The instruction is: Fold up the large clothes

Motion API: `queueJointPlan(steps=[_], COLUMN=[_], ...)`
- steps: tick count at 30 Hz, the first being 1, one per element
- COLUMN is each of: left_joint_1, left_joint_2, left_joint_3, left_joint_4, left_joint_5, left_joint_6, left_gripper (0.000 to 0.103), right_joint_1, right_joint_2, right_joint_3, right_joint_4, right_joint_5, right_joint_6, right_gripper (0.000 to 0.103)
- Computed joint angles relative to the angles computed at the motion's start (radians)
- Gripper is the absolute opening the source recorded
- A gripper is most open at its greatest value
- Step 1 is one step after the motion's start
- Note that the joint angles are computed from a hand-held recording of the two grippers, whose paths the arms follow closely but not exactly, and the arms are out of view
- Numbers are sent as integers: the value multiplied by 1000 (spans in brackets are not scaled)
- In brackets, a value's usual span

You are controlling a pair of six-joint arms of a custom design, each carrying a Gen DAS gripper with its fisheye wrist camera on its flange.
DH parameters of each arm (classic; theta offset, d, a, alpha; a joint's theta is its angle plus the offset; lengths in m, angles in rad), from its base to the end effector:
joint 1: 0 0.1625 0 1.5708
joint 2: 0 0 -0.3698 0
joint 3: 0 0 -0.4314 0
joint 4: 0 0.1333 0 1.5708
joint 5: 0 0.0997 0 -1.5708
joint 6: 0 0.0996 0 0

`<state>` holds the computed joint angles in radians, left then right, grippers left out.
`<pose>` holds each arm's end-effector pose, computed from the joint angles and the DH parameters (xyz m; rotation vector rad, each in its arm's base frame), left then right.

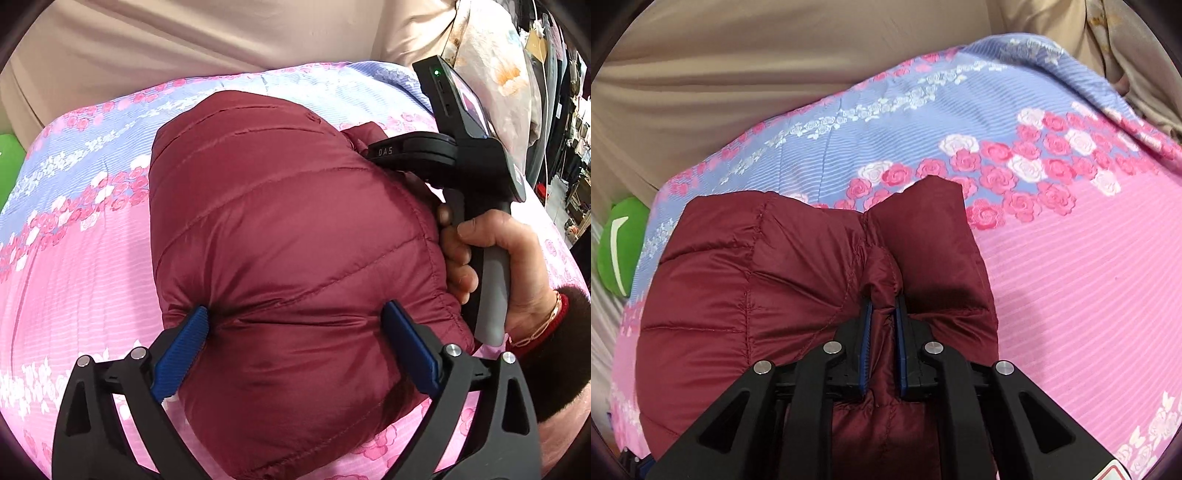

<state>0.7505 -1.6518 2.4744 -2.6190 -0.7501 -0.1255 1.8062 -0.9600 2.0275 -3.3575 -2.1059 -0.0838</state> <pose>-0.1343 -0.4072 0.1710 0.7093 2.3080 -0.7211 0.2089 -0.5172 0.0888 0.1427 -2.5045 0.9872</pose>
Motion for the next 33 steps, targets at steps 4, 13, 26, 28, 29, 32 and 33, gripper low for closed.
queueJointPlan(steps=[4, 13, 26, 28, 29, 32, 33], left_joint_1=[6, 115, 255, 210, 195, 144, 126], left_joint_2=[-108, -181, 45, 83, 102, 131, 134], left_joint_3=[-5, -77, -257, -243, -237, -202, -189], left_joint_4=[83, 161, 83, -1, -33, -103, -121], left_joint_5=[-66, -185, -305, -171, -123, 10, 46], left_joint_6=[-49, -76, 66, 145, 179, 226, 237], left_gripper=[89, 91, 85, 86, 87, 89, 90], right_joint_1=[20, 151, 68, 69, 61, 56, 55], right_joint_2=[-76, -310, -257, -232, -212, -209, -227], right_joint_3=[60, 349, 374, 357, 348, 354, 361], right_joint_4=[-17, -61, -75, -78, -87, -93, -78], right_joint_5=[9, -99, 81, 84, 79, 57, 64], right_joint_6=[50, 24, 166, 150, 143, 165, 180], right_gripper=[21, 55, 30, 36, 43, 54, 54])
